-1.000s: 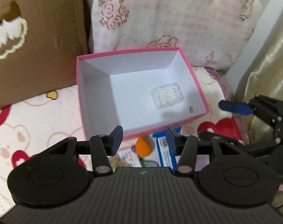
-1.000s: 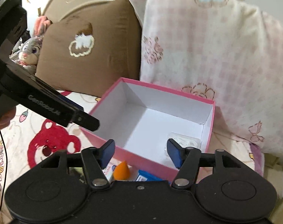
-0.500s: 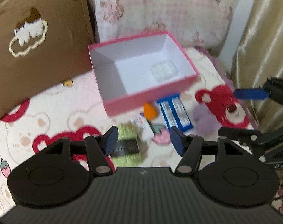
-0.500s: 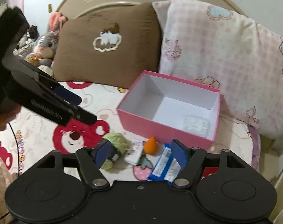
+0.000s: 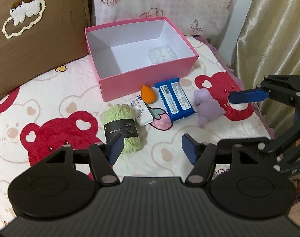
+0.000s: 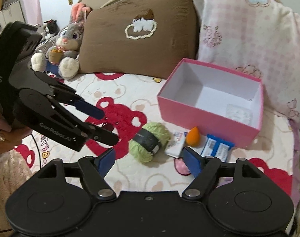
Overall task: Organize objects
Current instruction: 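Move the left tool to the green yarn ball and grasp it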
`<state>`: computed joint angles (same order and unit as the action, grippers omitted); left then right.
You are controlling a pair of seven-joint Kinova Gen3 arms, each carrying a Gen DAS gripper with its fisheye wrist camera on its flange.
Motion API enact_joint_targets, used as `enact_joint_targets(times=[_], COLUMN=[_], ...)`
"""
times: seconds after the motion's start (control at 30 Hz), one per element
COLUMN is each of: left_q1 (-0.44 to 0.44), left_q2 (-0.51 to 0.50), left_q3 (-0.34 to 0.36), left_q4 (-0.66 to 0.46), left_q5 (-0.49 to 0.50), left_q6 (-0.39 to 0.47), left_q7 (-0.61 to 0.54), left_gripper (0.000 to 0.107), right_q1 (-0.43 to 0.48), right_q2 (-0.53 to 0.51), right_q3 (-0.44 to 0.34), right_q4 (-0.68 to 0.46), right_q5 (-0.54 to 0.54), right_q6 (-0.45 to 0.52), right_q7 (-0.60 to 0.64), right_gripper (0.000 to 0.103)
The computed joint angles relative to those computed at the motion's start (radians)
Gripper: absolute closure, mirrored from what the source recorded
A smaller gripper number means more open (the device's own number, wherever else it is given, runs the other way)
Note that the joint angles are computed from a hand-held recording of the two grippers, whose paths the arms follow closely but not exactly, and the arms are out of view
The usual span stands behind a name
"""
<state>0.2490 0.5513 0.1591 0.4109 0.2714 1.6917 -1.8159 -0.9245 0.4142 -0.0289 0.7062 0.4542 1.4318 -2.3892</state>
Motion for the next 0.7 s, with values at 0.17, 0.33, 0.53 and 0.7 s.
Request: enact_joint_targets(times=[0.17,0.33,0.53,0.7], left_q1=[-0.024,-0.055,-0.095,-0.134], left_q2=[0.013,-0.009,-0.021,-0.018], left_q3=[0.007,0.010,0.019,0.028], left_q4=[0.028,0.148,0.274,0.349], left_q5=[0.020,0.045,0.088,0.134], left_q6=[-0.006,-0.101,-0.210,-0.276], left_q7=[0.003,-0.028,-0.051,-0.067], left_gripper=[0.042,0.038,0.038,0.036], right_q1=[0.036,0.073,0.072,0.078], right_q2=[0.023,0.037,0.108,0.110], right_q3=[-0.016,-0.028,0.004,0.002], right_q4=[0.006,0.043,-0.007,0.051], right_q5=[-0.067,-0.129,-0.159,-0.150], right_q6=[-0.026,-0.091,-0.079,-0.171], right_q7=[0.011,0.019,0.030,-0.010], right_gripper=[0.021,0.017,0.015,0.014])
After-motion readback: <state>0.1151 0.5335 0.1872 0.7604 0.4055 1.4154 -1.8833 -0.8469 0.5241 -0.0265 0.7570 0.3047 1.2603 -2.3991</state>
